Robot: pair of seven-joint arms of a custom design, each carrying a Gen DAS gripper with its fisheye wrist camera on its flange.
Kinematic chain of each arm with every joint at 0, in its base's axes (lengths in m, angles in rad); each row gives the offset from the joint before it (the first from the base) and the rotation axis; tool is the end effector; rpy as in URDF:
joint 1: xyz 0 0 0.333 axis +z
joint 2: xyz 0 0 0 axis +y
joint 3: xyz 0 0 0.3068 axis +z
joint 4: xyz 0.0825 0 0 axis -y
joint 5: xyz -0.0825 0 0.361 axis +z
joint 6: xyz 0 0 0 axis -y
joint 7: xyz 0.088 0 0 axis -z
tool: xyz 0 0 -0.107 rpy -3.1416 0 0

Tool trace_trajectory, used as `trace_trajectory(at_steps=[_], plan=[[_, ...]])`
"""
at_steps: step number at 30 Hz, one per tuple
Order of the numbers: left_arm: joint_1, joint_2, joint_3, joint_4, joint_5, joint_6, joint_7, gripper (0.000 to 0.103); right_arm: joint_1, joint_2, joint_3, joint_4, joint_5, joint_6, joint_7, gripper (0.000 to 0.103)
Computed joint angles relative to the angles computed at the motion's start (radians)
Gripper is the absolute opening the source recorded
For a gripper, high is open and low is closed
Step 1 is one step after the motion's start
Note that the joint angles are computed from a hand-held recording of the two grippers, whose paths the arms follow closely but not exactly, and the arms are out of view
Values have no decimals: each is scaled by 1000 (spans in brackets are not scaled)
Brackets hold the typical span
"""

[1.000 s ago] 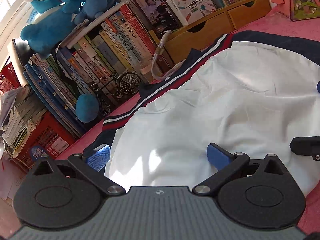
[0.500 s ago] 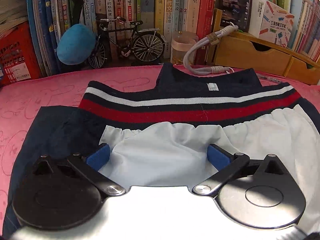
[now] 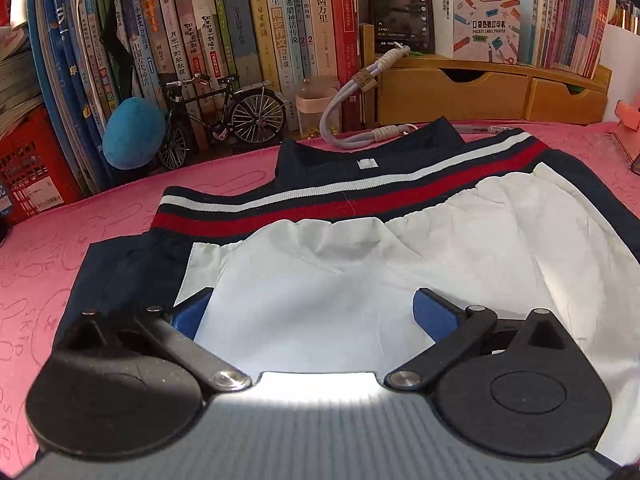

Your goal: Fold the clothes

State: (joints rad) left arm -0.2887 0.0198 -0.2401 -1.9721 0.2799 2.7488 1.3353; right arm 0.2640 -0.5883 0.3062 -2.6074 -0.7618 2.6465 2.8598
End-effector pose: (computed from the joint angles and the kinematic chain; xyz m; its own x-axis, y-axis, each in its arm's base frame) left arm 0.5030 -0.3056 0.5474 -0.4530 -0.8872 -0.0879 -0.6100 0.3803 -0.6951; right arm 0.3187 0.2364 0.4963 -0.1186 -0.9924 -0.0338 -0.6330 0.1018 -0.7674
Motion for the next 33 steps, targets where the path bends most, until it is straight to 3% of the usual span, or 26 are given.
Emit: trace_trajectory(at_steps=[10,14,19,22,23,26,28,31,33], plan=[[13,-67,-17,-85,112,-3,-84,103,2,3,4,4,0,-13,-2,103],[25,-73,-21,-100,60,11,-78,103,5,1,1,1,0,-11,-3,103],[37,-82,-29,-124,82,43,-115,103,7,0,0,0,6,-11,-9,103],[51,-159,-43,-208,74,122,-152,103,9,-9,-5,-9,10,1,-8,103],[52,-185,-45,-237,47,148,-136,103,11,-11,-6,-10,14,3,-10,103],[-77,-265,54,-328,-211,205,150,103,2,-18,-3,-11,12,30,4,103],[-97,-264,64,-311,-277,143,226,103,-57,-43,41,-26,-64,110,77,103],[-44,-227,11,-269,-262,91,221,103,-83,-9,87,13,-113,87,89,103],[15,-187,-45,-230,-194,78,158,103,-44,38,55,34,-79,70,47,103]])
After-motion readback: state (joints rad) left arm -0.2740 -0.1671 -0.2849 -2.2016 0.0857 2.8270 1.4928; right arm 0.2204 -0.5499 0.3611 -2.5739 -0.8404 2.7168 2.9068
